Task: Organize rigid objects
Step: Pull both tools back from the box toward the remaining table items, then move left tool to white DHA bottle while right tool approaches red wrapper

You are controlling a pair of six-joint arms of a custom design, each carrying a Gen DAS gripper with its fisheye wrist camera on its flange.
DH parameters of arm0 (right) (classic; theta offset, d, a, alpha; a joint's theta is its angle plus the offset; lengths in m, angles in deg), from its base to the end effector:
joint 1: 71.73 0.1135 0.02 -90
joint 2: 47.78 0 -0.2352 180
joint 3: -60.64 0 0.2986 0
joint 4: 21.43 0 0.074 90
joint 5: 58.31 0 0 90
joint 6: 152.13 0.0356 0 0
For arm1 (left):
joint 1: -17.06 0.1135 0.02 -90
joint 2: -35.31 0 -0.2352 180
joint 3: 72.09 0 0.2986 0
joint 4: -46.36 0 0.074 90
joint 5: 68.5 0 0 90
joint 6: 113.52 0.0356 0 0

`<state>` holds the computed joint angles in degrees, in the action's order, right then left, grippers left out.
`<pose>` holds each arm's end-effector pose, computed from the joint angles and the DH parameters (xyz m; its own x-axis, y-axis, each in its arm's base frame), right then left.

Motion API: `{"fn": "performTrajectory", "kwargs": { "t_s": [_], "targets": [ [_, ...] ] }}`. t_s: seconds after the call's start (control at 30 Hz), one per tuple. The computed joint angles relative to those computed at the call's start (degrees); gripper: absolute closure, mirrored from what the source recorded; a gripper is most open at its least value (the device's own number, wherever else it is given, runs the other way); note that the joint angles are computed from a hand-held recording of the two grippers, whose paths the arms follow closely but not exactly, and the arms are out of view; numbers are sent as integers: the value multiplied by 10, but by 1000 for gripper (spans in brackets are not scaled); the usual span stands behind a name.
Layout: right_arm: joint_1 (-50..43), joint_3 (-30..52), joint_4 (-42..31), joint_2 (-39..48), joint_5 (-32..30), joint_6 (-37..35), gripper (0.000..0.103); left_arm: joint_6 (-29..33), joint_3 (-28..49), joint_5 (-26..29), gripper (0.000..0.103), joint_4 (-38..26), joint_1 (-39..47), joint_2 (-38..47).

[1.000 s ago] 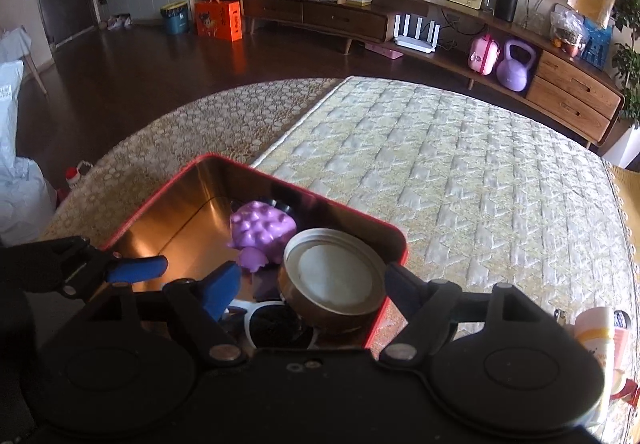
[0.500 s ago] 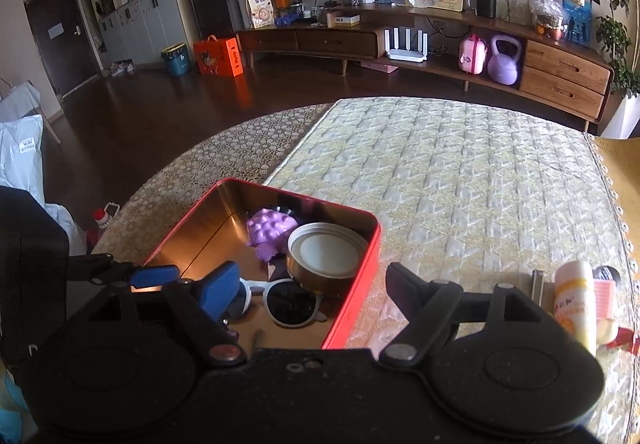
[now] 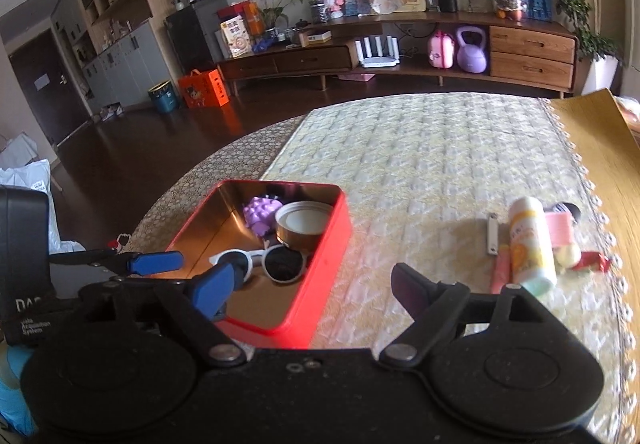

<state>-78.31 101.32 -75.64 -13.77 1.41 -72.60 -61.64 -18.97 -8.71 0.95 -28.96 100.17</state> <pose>0.1931 -0.0042 0.2025 -0.6772 -0.0799 -0.7314 -0.3684 0.8973 0.2431 0.1999 -0.1813 0.1777 -0.7258 -0.0161 -0.6877 -0.0200 0.9998 -0.0023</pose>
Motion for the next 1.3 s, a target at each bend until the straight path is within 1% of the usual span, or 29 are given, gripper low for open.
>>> {"fn": "performTrajectory", "kwargs": {
  "t_s": [0.07,0.1,0.17,0.37,0.53,0.7,0.83,1.03,1.3],
  "targets": [
    [-33,-4,-22,-19,-18,-16,14,-8,5,-5,34,-5,-16,1],
    [-50,-6,-32,-26,-29,-25,13,-14,10,-7,29,-8,-25,4],
    [-88,-11,-56,-47,-51,-45,10,-24,14,-10,24,-10,-39,5],
    [-223,-10,-115,-59,-128,-142,1,-40,36,-14,24,-14,-74,25],
    [-317,6,-147,-23,-179,-231,0,-52,57,-12,22,-9,-93,51],
    [-388,32,-163,46,-202,-310,0,-54,87,-6,21,4,-104,87],
    [-426,50,-149,99,-207,-343,0,-53,118,-2,21,14,-104,125],
    [-461,81,-105,188,-203,-366,0,-41,179,6,21,29,-99,200],
    [-449,124,-8,311,-170,-374,1,-7,277,36,21,52,-94,303]
  ]
}}
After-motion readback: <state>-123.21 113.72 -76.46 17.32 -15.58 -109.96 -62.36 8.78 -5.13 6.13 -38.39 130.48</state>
